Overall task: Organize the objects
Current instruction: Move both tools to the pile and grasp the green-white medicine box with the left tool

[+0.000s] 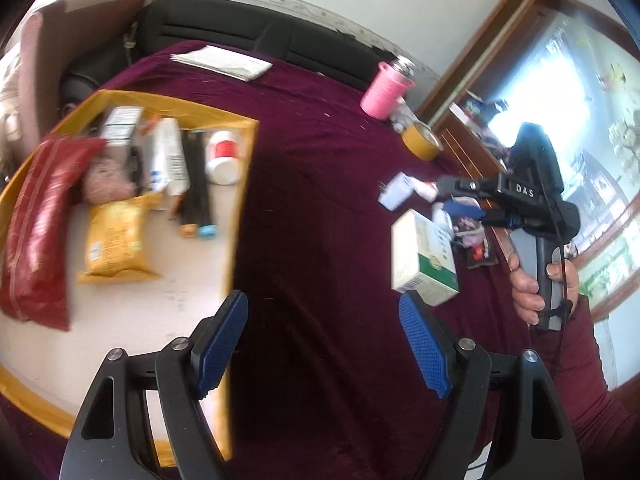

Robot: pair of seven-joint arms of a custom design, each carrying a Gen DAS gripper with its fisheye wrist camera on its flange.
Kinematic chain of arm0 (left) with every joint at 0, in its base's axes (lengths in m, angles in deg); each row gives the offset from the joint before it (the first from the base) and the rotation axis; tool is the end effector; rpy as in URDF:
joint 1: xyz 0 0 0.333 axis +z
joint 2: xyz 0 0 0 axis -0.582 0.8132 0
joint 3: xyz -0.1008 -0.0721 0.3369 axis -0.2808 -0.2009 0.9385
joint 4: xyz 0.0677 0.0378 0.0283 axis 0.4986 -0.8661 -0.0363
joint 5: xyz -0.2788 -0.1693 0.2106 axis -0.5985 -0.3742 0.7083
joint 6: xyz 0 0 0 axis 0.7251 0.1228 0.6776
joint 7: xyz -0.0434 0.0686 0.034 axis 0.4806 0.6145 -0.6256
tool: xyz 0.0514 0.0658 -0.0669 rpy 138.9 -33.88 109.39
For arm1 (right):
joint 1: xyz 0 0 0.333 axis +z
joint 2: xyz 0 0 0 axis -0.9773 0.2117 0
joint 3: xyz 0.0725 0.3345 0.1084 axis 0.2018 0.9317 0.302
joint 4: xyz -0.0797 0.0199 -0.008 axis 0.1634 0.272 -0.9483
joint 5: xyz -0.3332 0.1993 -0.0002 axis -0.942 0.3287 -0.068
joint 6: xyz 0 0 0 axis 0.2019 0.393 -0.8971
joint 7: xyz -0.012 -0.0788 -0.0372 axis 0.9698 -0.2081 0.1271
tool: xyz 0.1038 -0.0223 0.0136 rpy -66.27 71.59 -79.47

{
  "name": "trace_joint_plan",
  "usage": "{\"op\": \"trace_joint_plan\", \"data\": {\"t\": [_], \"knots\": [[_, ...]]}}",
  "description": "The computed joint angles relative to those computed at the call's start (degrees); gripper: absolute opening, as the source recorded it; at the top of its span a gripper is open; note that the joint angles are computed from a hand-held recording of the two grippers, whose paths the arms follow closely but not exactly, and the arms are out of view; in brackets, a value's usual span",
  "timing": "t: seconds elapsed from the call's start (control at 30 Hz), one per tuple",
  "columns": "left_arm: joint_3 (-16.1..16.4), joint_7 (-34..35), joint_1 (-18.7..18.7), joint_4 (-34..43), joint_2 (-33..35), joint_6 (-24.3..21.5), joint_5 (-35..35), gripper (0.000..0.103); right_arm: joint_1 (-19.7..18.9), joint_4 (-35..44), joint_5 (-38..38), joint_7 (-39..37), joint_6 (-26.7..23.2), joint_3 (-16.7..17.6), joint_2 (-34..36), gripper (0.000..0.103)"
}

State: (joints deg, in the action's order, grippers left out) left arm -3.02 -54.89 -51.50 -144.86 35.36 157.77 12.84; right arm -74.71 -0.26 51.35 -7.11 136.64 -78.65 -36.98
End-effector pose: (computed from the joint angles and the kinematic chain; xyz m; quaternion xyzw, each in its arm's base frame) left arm 0.4970 -0.3102 0.3696 -0.7493 0.5411 -0.3641 0.1148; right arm 0.7428 0.1158 0.3746 -0.8189 0.4643 0.0765 0.3286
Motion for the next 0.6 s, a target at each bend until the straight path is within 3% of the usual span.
{"op": "trace_joint_plan", "data": {"t": [0.07, 0.1, 0.23, 0.27, 0.37, 0.43, 0.47, 0.5, 0.6], "knots": [[-1.23, 10.16, -0.36, 2.81, 2.05, -1.52, -8.34, 0.073, 0.74, -4.59, 1.6, -1.39, 8.14, -0.44, -2.75, 0.092], [-1.33, 13.47, -0.96, 4.56, 3.15, -2.01, -10.87, 0.073, 0.37, -5.9, 2.75, -1.75, 9.9, -0.25, -3.56, 0.092], [-3.81, 32.14, -2.38, 15.81, 11.17, -6.49, -22.28, 0.073, -2.9, -9.84, 8.56, -4.23, 10.53, 0.62, -6.08, 0.092], [-5.21, 38.93, -2.48, 20.07, 14.42, -9.55, -26.08, 0.073, -3.34, -10.95, 9.2, -5.02, 10.99, 0.33, -6.73, 0.092], [-9.01, 52.84, -0.96, 28.37, 21.95, -12.79, -36.38, 0.073, -4.82, -12.52, 10.97, -5.93, 10.25, -0.37, -7.58, 0.092], [-10.52, 56.6, -0.14, 31.37, 25.18, -12.63, -40.72, 0.073, -5.08, -12.0, 11.21, -5.08, 9.13, -0.72, -7.21, 0.092], [-11.45, 59.89, -0.19, 34.51, 27.65, -15.0, -43.24, 0.073, -5.68, -11.99, 11.78, -5.33, 8.32, -0.78, -7.14, 0.092], [-10.78, 60.95, -1.3, 36.23, 28.65, -17.15, -44.29, 0.074, -6.15, -12.01, 12.28, -5.62, 7.69, -0.85, -7.13, 0.092], [-7.08, 60.8, -5.01, 40.32, 31.17, -17.73, -45.2, 0.085, -7.06, -13.13, 13.82, -7.85, 6.8, -0.93, -8.08, 0.092]]}}
